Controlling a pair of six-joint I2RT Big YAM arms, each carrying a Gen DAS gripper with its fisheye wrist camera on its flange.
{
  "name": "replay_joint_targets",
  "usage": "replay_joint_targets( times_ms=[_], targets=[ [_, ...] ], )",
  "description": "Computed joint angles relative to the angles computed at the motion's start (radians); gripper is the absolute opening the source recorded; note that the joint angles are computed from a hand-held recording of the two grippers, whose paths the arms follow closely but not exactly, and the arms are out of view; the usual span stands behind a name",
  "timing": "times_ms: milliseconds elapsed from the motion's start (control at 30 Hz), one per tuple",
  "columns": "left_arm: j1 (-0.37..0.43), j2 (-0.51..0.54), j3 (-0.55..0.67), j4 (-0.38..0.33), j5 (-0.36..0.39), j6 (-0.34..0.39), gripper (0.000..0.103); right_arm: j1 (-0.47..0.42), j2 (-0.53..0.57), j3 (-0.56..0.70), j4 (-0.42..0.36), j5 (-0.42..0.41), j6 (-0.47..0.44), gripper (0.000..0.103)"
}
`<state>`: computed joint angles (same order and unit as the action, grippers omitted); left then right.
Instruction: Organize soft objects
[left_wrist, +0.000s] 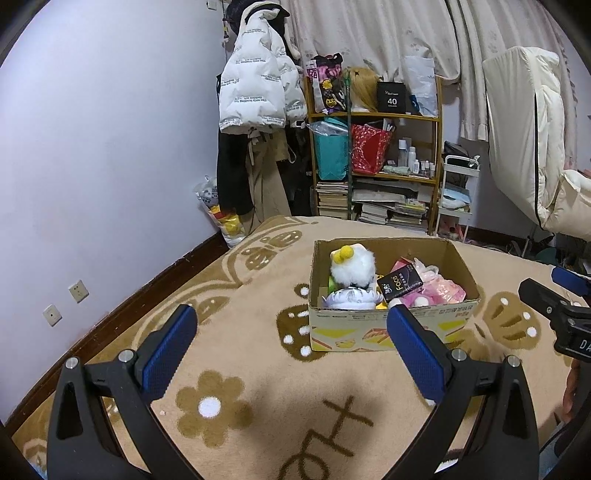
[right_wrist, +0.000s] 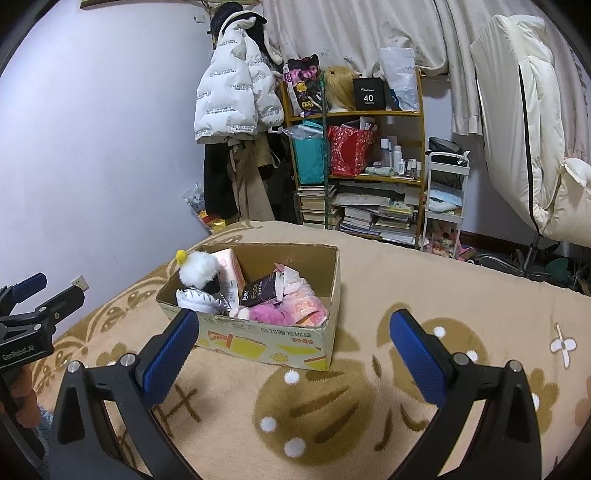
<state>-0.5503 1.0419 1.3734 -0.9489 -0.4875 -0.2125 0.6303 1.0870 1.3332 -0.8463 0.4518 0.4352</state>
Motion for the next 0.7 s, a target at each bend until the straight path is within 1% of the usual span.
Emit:
replay_joint_targets(
  times_ms=[167, 267, 567, 700],
  targets=[
    [0.0, 0.005, 0.002, -0.002, -0.005, 0.004, 0.102, 0.003, 0.003, 0.001, 0.0, 0.005, 0.002, 0.103],
    [0.008, 0.009, 0.004, -0.009, 0.015, 0.009, 0.102, 0.003, 0.002, 0.001, 0.0, 0.004, 0.002, 0.103],
    [0.002, 0.005, -0.002, -0.003, 0.002, 0.015, 0.102, 0.001, 0.003, 0.003, -0.004, 0.002, 0.004, 0.103],
    [0.003, 0.002, -0.005, -0.002, 0.009, 0.014, 0.102, 0.0, 0.003, 0.002, -0.002, 0.001, 0.002, 0.103]
  ],
)
